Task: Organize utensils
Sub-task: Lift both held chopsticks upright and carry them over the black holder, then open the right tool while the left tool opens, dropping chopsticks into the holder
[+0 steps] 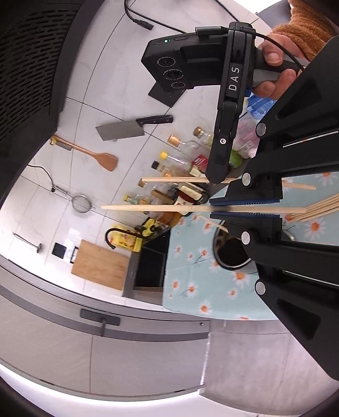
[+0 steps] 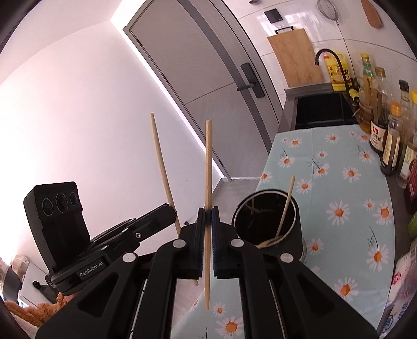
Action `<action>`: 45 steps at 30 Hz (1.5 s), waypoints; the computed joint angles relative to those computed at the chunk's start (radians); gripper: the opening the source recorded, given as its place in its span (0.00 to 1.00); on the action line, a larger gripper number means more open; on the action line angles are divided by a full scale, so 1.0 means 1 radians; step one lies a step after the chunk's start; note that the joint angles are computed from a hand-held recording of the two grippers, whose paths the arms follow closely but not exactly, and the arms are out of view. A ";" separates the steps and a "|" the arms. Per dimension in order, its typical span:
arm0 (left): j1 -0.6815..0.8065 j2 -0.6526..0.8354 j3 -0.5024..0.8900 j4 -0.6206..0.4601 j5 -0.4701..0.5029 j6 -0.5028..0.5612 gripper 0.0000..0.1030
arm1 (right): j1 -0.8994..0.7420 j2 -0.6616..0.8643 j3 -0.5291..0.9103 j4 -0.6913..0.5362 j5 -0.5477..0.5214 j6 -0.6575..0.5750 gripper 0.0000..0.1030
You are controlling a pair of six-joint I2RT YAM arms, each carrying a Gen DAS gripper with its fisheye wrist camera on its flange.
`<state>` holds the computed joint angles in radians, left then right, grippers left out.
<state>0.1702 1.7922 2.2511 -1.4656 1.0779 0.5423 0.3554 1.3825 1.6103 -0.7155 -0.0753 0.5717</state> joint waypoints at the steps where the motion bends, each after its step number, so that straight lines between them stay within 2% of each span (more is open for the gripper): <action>1: -0.010 0.001 -0.004 0.044 -0.003 -0.035 0.04 | -0.001 0.006 0.013 0.004 0.008 -0.010 0.06; 7: -0.063 -0.023 -0.086 0.335 -0.030 -0.227 0.04 | -0.033 0.019 0.024 0.114 0.070 -0.073 0.06; 10: -0.088 -0.072 -0.184 0.497 -0.067 -0.269 0.04 | -0.056 0.034 0.026 0.149 0.063 -0.097 0.06; 12: -0.108 -0.089 -0.232 0.571 -0.089 -0.295 0.04 | -0.063 0.043 0.021 0.169 0.088 -0.117 0.06; 18: -0.152 -0.127 -0.379 0.770 -0.141 -0.356 0.04 | -0.097 0.055 -0.032 0.241 0.075 -0.127 0.06; 23: -0.178 -0.123 -0.462 0.838 -0.174 -0.363 0.04 | -0.106 0.054 -0.097 0.307 0.095 -0.141 0.06; 27: -0.171 -0.103 -0.512 0.852 -0.142 -0.357 0.04 | -0.106 0.065 -0.122 0.317 0.101 -0.141 0.06; 32: -0.155 -0.121 -0.581 0.934 -0.114 -0.390 0.04 | -0.077 0.065 -0.152 0.347 0.146 -0.178 0.06; 41: -0.160 -0.104 -0.589 0.929 -0.118 -0.361 0.05 | -0.058 0.083 -0.172 0.353 0.184 -0.182 0.06; 45: -0.153 -0.083 -0.560 0.892 -0.122 -0.371 0.05 | -0.059 0.095 -0.164 0.324 0.192 -0.173 0.07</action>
